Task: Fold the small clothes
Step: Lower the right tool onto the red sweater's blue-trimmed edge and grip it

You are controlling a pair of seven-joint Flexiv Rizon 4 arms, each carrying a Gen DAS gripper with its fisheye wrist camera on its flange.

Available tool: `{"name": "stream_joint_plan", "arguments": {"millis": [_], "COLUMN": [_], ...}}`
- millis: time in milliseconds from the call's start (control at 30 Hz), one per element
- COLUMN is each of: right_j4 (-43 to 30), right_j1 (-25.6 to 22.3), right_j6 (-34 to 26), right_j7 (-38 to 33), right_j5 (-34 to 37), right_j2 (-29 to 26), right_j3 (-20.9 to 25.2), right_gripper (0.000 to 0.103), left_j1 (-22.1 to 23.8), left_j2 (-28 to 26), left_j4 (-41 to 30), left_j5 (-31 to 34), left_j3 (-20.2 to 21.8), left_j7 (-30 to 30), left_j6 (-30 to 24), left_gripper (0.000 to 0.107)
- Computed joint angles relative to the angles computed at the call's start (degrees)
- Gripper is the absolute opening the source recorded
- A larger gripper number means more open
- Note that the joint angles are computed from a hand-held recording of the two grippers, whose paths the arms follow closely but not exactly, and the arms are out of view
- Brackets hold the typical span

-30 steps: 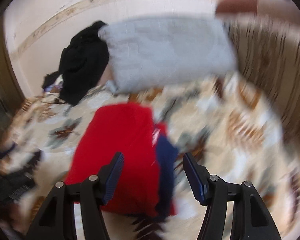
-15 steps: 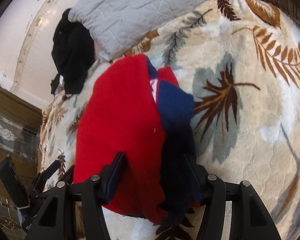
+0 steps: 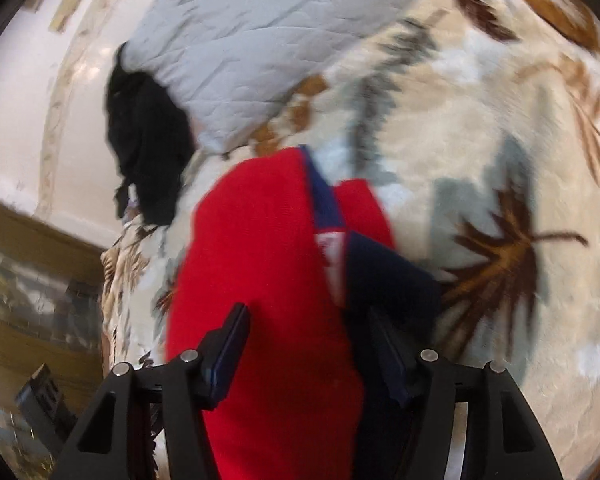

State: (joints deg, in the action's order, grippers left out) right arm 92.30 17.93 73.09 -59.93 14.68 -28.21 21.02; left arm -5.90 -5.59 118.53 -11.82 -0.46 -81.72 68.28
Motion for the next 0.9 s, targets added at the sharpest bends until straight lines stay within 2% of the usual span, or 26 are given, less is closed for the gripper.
{"name": "stream_joint_plan", "arguments": {"millis": [33, 133, 200, 333, 400, 467, 533, 667, 767, 900], "right_j4": [-0.2, 1.0, 3.2, 10.2, 13.3, 11.6, 9.2, 7.7, 7.9, 4.8], "right_j1": [0.1, 1.8, 3.2, 9.0, 12.3, 10.0, 5.9, 2.8, 4.9, 5.1], "right_j6": [-0.1, 1.5, 4.6, 11.4, 11.4, 6.1, 1.1, 1.7, 2.0, 0.0], "right_j7": [-0.7, -0.1, 0.4, 7.3, 14.2, 14.6, 14.0, 12.6, 15.5, 17.0], "right_j5": [-0.4, -2.0, -3.8, -11.4, -17.3, -16.8, -13.7, -9.5, -12.1, -14.9], "right_j2": [-0.2, 0.6, 2.5, 7.4, 8.8, 7.4, 5.3, 5.0, 5.5, 3.7], "right_j3": [0.0, -1.4, -2.4, -9.1, -14.1, -11.9, -7.5, -4.0, -6.9, -8.2], "right_gripper": [0.022, 0.014, 0.012, 0.012, 0.012, 0.012, 0.012, 0.016, 0.029, 0.030], "left_j1": [-0.1, -0.1, -0.1, -0.7, -1.3, -1.7, -1.3, -0.8, -0.7, -0.9], "left_j2": [-0.1, 0.0, 0.3, 1.1, 1.4, 1.0, 0.7, 0.7, 0.9, 1.0], "left_j4": [0.0, 0.2, 0.5, 1.8, 2.2, 1.4, 1.2, 0.8, 0.8, 0.8], "left_j5": [0.4, 0.3, 0.0, -1.4, -1.2, 2.8, 0.3, -0.2, 0.3, 1.4], "left_j3": [0.0, 0.0, -0.1, -1.0, -1.3, -0.6, -0.8, -0.2, -0.2, -0.2], "left_j7": [-0.2, -0.1, 0.5, 3.6, 5.2, 2.6, 3.3, 1.6, 1.6, 1.9], "left_j6": [0.3, 0.5, 0.8, 3.1, 4.2, 4.0, 2.7, 1.3, 1.1, 1.3], "left_gripper": [0.093, 0.093, 0.093, 0.093, 0.093, 0.093, 0.094, 0.094, 0.094, 0.094]}}
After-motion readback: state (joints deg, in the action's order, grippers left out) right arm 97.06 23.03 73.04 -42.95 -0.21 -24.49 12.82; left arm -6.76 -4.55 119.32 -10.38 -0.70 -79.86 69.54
